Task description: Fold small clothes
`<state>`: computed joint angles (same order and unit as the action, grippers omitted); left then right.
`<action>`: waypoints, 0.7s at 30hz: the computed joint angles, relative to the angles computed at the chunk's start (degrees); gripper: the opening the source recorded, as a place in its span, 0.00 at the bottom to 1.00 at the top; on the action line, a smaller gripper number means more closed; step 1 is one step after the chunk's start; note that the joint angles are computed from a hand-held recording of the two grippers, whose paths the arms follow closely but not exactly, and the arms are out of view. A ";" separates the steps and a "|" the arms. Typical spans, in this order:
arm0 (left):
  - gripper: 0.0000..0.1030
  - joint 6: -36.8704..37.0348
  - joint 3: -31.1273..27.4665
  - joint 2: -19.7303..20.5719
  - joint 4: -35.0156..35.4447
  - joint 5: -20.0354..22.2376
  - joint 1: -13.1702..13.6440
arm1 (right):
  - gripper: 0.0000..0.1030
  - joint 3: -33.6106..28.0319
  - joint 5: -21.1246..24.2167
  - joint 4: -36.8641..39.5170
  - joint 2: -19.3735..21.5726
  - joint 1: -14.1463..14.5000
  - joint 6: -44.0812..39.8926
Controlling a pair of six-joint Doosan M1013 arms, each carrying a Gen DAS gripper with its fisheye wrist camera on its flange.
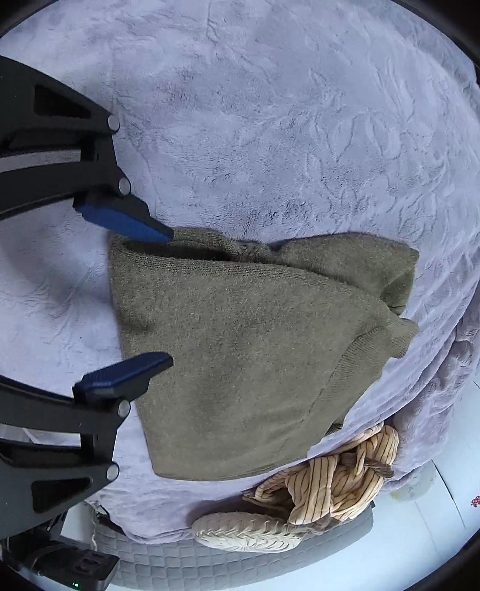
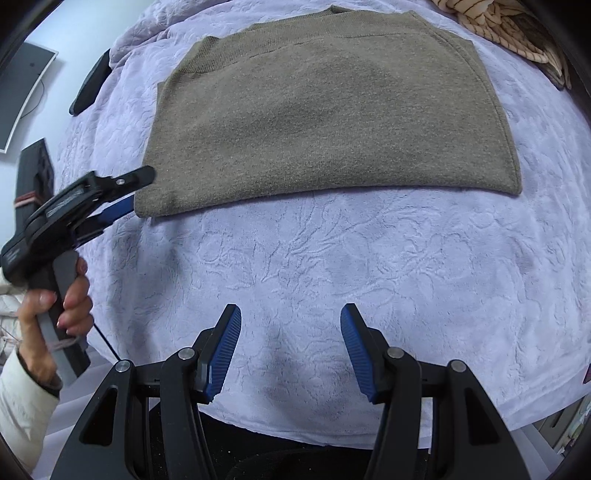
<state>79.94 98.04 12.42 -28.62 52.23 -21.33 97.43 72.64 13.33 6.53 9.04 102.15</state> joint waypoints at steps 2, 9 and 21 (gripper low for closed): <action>0.46 2.81 0.07 0.21 -2.85 0.12 0.41 | 0.58 -0.19 0.28 0.18 0.11 0.04 -0.63; 0.20 -0.15 0.55 0.03 3.22 1.19 -0.18 | 0.58 -1.13 0.73 0.97 0.79 0.23 -2.53; 0.59 -10.16 0.70 -1.38 13.31 4.44 -2.07 | 0.58 -1.53 1.21 1.92 1.63 0.13 -3.31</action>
<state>69.78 98.74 11.04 -15.31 56.67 -23.40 95.90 73.85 15.25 8.16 9.17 98.85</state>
